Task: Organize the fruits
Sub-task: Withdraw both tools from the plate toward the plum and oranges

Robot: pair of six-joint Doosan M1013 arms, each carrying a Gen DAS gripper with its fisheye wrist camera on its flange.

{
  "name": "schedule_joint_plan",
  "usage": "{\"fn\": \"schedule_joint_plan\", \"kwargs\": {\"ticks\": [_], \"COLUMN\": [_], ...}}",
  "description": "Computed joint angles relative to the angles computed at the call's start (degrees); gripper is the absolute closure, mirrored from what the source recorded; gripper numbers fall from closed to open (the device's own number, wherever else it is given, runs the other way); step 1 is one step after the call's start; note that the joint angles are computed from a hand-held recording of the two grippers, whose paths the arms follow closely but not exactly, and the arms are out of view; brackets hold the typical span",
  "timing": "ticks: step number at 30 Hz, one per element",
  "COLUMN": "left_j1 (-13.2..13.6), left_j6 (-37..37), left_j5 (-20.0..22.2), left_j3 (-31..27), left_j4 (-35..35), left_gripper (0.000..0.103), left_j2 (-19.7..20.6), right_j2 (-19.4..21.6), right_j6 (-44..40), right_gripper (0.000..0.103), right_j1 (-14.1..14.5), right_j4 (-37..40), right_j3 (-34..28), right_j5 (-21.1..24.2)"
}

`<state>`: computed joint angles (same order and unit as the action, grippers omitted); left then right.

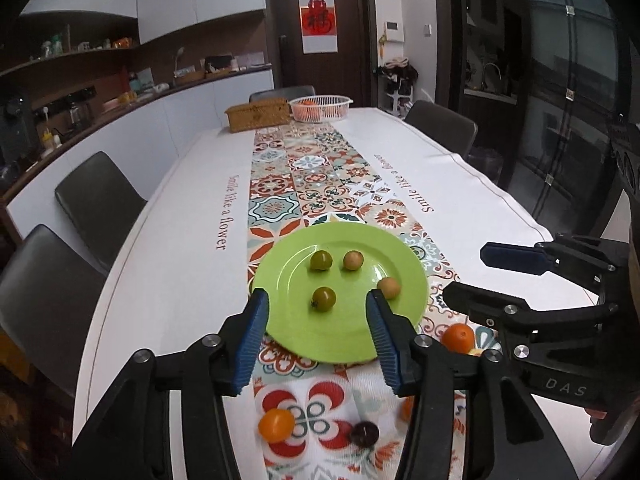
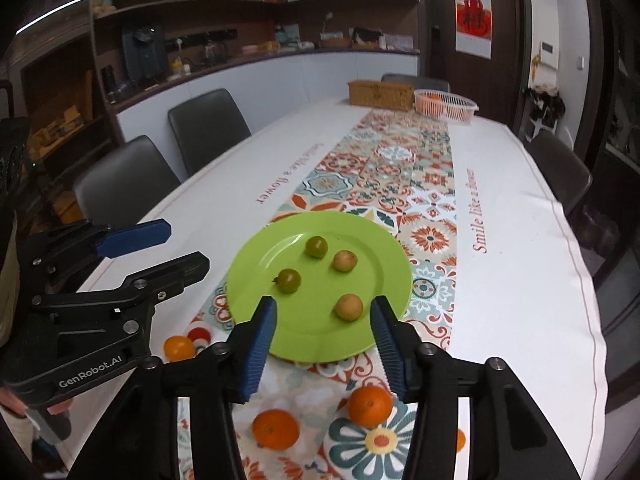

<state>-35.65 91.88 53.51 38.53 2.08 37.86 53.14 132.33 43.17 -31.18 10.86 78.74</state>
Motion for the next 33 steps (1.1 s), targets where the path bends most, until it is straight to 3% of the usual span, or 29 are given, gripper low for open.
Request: {"fn": "schedule_joint_plan", "kwargs": {"ticks": [8,16,22,24,33], "left_j1": [0.02,-0.42,-0.46,-0.52,-0.40], "left_j6": [-0.19,0.02,0.69,0.91,6.61], "left_j5": [-5.42,-9.79,-12.26,-13.42,-16.47], "left_j3": [9.05,16.38,20.63,21.96,25.71], "left_j4": [0.55,1.47,0.20,0.16,-3.48], "left_gripper": [0.043,0.038,0.036,0.036,0.036], "left_j2": [-5.67,-9.95,-11.87,-12.40,-13.36], "right_j2": [-5.54,-7.67,-8.73,-9.31,-10.43], "right_j6": [5.39,6.64,6.98,8.04,8.27], "right_gripper": [0.046,0.045,0.045,0.039,0.039], "right_j1": [2.52,4.16,5.23,5.45,6.16], "right_j4": [-5.00,-7.52,-8.96,-9.30,-9.78], "right_j3": [10.64,14.83,17.83,19.38,23.39], "right_j5": [-5.02,-6.66,-7.15,-7.59,-8.28]}}
